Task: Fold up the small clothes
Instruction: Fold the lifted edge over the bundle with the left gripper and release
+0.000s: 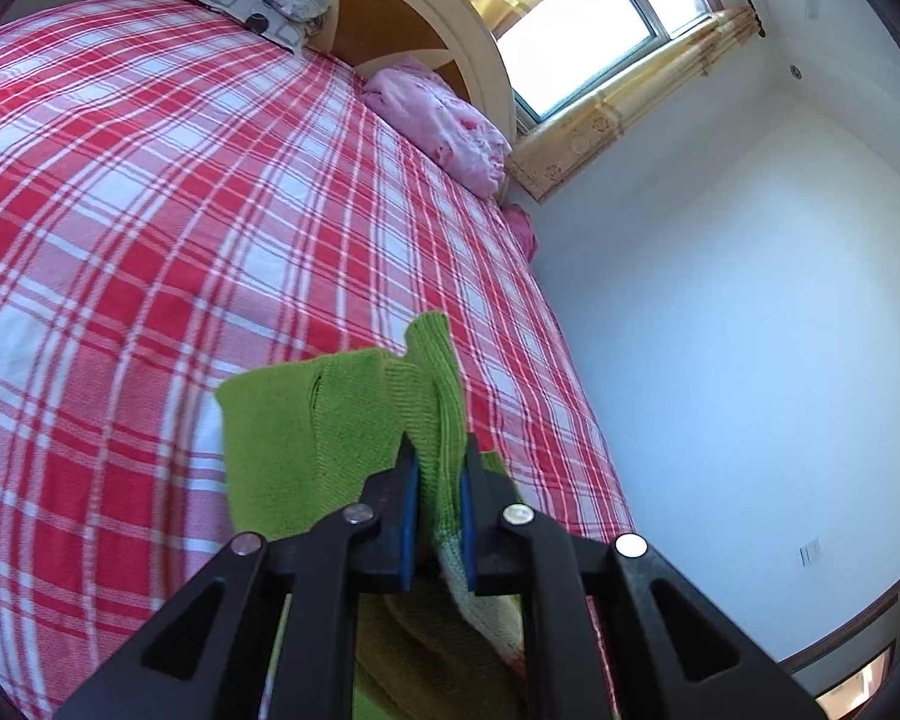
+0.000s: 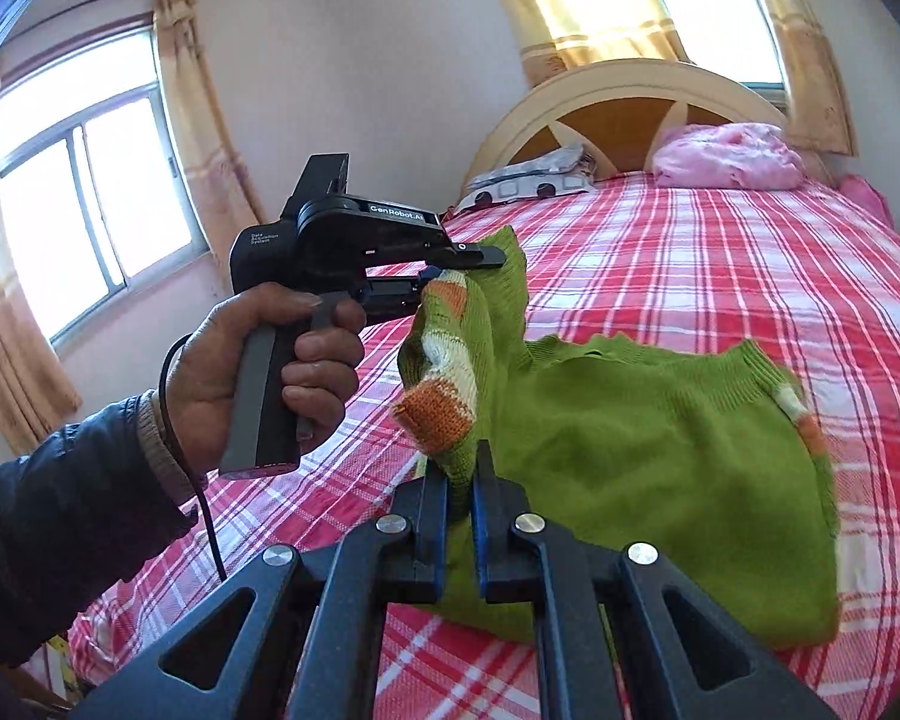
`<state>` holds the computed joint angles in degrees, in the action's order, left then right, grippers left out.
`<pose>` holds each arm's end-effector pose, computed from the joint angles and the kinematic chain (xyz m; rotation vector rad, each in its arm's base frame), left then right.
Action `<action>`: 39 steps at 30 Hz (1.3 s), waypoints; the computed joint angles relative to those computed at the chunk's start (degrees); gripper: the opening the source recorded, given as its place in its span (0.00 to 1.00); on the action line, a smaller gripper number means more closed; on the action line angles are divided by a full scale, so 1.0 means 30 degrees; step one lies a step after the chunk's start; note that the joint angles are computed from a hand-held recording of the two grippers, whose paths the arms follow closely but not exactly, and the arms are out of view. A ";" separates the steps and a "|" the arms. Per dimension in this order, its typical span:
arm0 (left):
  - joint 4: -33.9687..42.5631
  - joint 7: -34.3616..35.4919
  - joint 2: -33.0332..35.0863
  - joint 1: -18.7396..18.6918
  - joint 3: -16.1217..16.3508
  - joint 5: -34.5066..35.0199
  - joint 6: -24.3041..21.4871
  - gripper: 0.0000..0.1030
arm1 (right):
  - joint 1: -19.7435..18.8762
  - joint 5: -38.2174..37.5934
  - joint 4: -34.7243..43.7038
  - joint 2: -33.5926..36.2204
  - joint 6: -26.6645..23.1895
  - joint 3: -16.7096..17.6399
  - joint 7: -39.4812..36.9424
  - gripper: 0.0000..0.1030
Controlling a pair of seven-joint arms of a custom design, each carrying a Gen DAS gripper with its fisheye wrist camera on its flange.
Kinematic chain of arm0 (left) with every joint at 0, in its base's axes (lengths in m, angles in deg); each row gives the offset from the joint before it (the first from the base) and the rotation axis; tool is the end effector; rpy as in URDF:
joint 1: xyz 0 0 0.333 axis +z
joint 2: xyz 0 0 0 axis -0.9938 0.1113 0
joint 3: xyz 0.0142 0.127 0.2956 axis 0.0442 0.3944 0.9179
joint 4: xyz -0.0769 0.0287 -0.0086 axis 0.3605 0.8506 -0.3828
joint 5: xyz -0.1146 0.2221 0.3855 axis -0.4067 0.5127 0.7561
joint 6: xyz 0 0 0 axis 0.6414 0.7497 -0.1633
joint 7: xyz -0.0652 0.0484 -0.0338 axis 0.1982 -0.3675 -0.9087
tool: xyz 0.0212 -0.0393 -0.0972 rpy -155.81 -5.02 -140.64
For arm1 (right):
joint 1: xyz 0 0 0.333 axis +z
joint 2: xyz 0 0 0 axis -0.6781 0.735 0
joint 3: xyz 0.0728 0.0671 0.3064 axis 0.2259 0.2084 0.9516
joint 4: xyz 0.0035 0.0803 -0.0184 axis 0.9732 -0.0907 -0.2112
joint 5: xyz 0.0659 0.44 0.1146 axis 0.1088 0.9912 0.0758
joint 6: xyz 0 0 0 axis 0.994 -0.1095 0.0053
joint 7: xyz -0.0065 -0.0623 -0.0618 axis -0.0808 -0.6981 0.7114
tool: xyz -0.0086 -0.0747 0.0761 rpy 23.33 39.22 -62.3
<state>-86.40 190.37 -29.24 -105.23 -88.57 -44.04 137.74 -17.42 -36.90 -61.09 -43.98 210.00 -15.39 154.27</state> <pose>0.5326 -0.3474 0.5600 1.6685 -1.9020 1.4757 0.2729 0.4662 0.5551 -1.5657 1.3807 -0.4676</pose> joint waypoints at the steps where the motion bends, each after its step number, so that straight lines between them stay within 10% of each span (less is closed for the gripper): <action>1: 0.0256 -0.0058 0.0209 -0.0077 -0.0103 0.0142 0.0003 0.11 | 0.0061 0.0094 -0.0325 -0.0340 0.0110 -0.0133 0.0134 0.05; 20: 0.4367 -0.4252 0.4394 -0.1177 -0.2108 0.6899 -0.0424 0.11 | 0.1130 0.5501 -0.6909 -0.7485 -0.0294 -0.1164 0.0138 0.05; 39: 0.6513 -0.9129 0.6965 -0.3112 -0.1805 1.6151 -0.0859 0.12 | 0.1709 0.8377 -0.9788 -0.8930 0.0604 -0.1627 0.0575 0.05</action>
